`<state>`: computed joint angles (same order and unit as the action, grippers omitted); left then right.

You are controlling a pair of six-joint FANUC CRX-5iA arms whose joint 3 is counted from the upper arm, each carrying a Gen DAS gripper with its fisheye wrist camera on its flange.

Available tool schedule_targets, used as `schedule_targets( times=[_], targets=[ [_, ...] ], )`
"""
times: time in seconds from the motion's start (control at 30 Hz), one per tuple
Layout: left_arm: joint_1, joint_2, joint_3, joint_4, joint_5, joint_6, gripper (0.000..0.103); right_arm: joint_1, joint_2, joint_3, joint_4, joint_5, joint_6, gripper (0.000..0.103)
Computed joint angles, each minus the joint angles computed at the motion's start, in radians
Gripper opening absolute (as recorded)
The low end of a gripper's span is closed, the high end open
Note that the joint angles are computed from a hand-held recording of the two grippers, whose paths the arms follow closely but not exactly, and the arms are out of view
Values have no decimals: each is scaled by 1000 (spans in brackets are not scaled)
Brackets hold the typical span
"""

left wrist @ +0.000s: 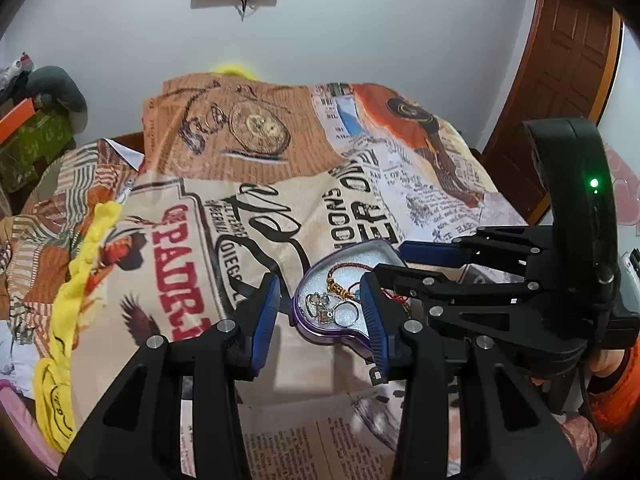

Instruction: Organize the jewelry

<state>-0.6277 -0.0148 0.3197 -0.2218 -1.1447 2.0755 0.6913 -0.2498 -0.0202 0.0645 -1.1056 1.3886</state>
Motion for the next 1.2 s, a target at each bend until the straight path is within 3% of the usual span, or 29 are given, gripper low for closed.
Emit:
schedule_targets(
  times=[0.07, 0.5, 0.6, 0.73, 0.9, 1.03, 1.13, 1.2],
  targets=[
    [-10, -5, 14, -18, -14, 9, 41, 17, -20, -16, 33, 14, -23, 39],
    [-156, -53, 155, -223, -107, 105, 41, 182, -231, -95, 281, 57, -219, 39],
    [-243, -64, 209, -333, -133, 143, 41, 267, -311, -135, 412, 76, -333, 39],
    [-453, -68, 292, -603, -205, 216, 42, 463, -436, -227, 703, 74, -556, 39],
    [-709, -65, 340, -916, -286, 293, 51, 796, -546, -349, 1123, -90, -817, 41],
    [-909, -51, 346, -1157, -361, 339, 68, 1003, -572, -409, 1330, -256, -938, 58],
    [-993, -42, 342, -1257, -404, 364, 90, 1078, -575, -441, 1424, -342, -998, 78],
    [-1028, -38, 338, -1301, -430, 389, 98, 1086, -570, -458, 1468, -371, -1032, 89]
  ],
)
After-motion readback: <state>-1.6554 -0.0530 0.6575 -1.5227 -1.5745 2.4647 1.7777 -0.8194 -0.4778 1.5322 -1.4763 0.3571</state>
